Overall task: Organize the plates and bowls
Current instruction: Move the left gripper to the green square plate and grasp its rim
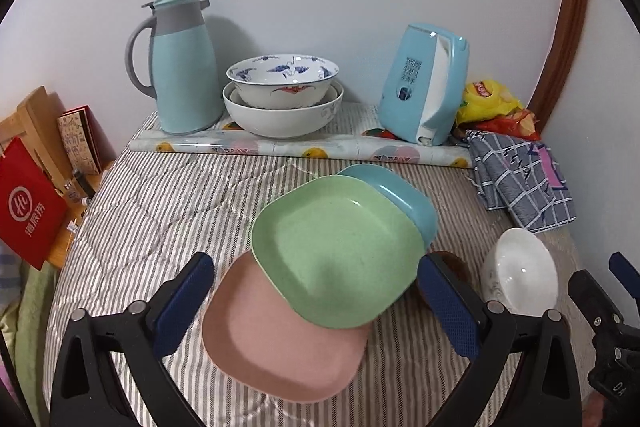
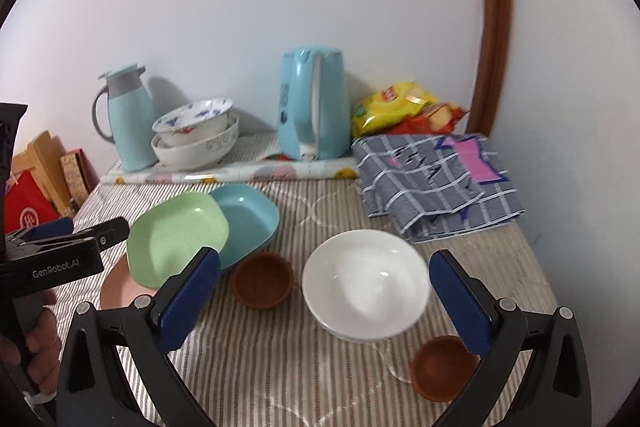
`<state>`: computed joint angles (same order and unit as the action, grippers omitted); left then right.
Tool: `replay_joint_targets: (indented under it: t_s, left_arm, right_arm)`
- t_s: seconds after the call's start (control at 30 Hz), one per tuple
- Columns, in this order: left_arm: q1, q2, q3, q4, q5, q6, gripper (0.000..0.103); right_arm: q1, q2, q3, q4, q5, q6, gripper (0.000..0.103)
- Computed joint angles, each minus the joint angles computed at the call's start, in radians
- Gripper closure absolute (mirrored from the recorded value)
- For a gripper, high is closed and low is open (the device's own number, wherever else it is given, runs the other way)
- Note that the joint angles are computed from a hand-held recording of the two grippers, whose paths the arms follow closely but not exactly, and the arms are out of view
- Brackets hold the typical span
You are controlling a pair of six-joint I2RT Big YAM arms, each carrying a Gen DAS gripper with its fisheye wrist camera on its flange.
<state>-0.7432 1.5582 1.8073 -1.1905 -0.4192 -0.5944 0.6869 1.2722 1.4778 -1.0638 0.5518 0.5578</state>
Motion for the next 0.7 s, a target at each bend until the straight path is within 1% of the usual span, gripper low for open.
replay_joint_targets:
  t_s: [0.03,0.17,0.33,0.47,0.57,0.63,0.67,0.7]
  left_arm:
    - [0.006,0.002,-0.002,0.004,0.008,0.003,0.008]
    - [0.037,0.022,0.001,0.005,0.037,0.003,0.008]
    - [0.068,0.047,0.006,0.006,0.063,0.014,0.008]
    - [0.094,0.074,0.017,0.005,0.071,0.016,0.008]
    - [0.116,0.09,0.019,0.023,0.091,0.033,0.008]
    - [0.128,0.097,0.017,0.042,0.107,0.045,0.008]
    - [0.132,0.1,0.019,0.047,0.11,0.049,0.009]
    - [0.137,0.105,0.02,0.057,0.117,0.057,0.012]
  right_arm:
    - [-0.004,0.012,0.008,-0.003,-0.001,0.001,0.0]
    - [-0.031,0.076,0.058,-0.009,-0.069,-0.014,0.0]
    - [-0.046,0.145,0.104,-0.002,-0.116,-0.011,0.0]
    - [-0.065,0.213,0.154,-0.027,-0.181,0.004,0.002]
    - [-0.078,0.261,0.188,-0.048,-0.223,0.018,0.012]
    - [-0.087,0.288,0.206,-0.063,-0.261,0.022,0.022]
    - [-0.091,0.3,0.212,-0.064,-0.281,0.023,0.024]
    - [-0.094,0.304,0.213,-0.062,-0.292,0.023,0.028]
